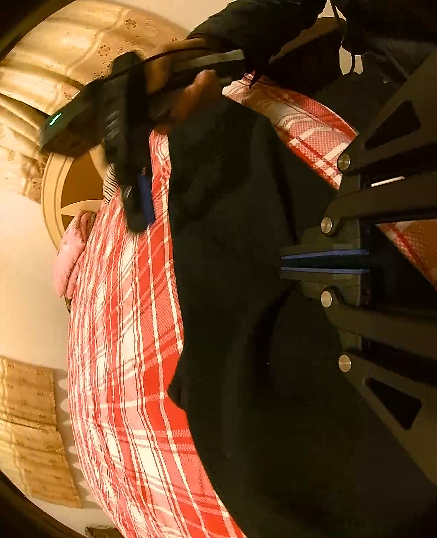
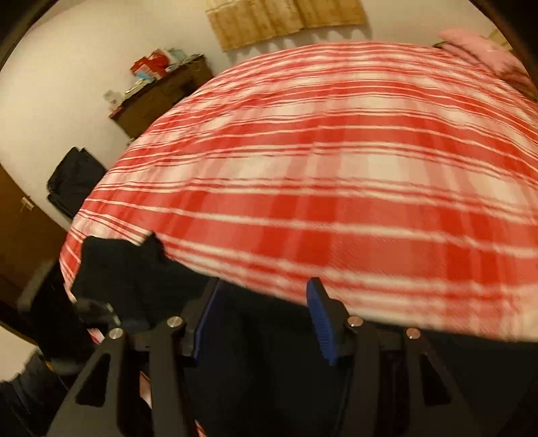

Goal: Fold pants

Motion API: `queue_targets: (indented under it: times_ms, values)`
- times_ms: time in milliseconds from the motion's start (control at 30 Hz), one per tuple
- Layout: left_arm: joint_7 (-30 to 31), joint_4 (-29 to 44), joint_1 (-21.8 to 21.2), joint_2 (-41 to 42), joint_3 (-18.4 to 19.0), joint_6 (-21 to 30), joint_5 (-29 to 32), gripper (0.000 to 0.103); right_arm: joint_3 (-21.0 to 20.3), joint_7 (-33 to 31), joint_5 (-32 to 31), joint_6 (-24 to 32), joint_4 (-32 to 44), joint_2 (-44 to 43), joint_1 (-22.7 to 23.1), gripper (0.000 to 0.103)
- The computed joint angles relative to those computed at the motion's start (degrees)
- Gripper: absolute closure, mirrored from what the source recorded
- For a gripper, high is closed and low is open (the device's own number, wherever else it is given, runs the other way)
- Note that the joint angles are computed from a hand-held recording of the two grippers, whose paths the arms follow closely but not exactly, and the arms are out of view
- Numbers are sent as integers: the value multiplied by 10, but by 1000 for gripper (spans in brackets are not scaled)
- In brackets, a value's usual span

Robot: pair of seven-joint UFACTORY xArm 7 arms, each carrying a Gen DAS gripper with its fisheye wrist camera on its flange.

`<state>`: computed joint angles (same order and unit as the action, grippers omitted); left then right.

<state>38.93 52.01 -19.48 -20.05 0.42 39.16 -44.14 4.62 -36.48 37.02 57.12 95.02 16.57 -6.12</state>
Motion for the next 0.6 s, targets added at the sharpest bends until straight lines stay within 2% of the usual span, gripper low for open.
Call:
queue_targets:
  times_ms: [133, 200, 333, 400, 467, 500, 533, 600]
  values:
    - [-25, -21, 7, -23, -19, -50, 35, 98, 25, 50, -5, 67, 104, 71, 23, 50]
    - [-26, -34, 5, -38, -14, -72, 52, 98, 37, 64, -6, 92, 140, 98, 31, 49]
    - [-42, -54, 11, -53, 8, -72, 83, 98, 51, 111, -21, 124, 210, 158, 54, 50]
    - [-42, -66, 15, -63, 28, -65, 83, 98, 59, 145, -21, 144, 253, 197, 59, 58]
    - [-34, -74, 17, -75, 51, -52, 74, 98, 69, 155, -18, 159, 278, 217, 56, 75]
    - [-29, -77, 17, -81, 62, -44, 64, 98, 77, 157, -12, 180, 295, 228, 51, 76]
    - [-40, -80, 29, -84, 57, -49, 74, 98, 85, 157, -4, 200, 306, 236, 46, 76]
    - [-55, -85, 50, -90, 51, -65, 100, 98, 84, 144, -10, 202, 297, 227, 50, 76]
